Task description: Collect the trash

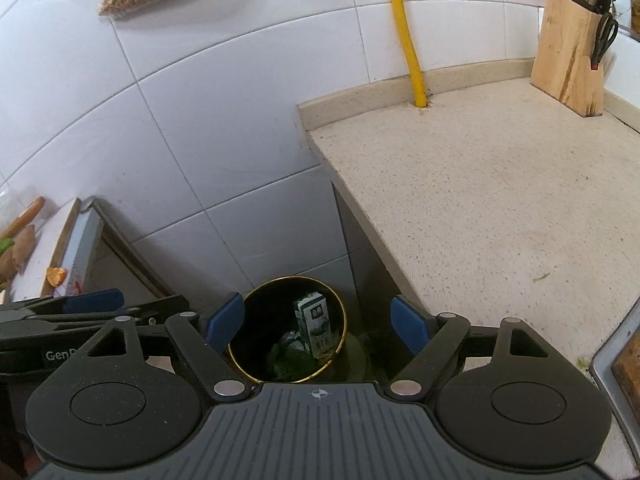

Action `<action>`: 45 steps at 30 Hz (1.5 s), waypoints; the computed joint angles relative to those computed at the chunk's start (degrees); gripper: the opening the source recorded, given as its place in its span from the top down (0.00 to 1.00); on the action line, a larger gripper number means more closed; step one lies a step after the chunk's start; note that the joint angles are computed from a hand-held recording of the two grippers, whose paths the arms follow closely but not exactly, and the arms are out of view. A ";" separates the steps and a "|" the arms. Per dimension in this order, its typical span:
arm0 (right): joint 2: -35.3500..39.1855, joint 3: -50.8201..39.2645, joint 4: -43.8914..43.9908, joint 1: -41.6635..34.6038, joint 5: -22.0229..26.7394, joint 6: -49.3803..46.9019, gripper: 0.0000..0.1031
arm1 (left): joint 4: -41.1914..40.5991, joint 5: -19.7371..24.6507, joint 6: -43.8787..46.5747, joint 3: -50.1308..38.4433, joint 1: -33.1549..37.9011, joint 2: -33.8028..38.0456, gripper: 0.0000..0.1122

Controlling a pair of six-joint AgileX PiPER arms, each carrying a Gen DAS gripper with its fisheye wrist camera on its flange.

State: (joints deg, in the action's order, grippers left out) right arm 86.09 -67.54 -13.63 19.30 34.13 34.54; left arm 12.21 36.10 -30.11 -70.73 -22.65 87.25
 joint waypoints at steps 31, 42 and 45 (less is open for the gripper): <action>0.21 -0.41 -5.96 2.69 2.65 8.72 0.17 | -5.01 0.09 7.70 -0.88 1.41 0.75 0.30; 0.50 -0.09 -6.18 3.14 2.79 9.16 0.17 | -5.31 0.03 8.26 0.35 1.61 0.11 0.30; 0.48 -0.18 -6.03 3.10 2.74 9.08 0.17 | -5.63 -0.35 8.62 0.66 1.80 -0.14 0.31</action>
State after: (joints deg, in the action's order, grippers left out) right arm 86.57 -67.72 -19.66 22.40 36.87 43.62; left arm 6.58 35.75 -21.50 -70.07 -20.85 87.11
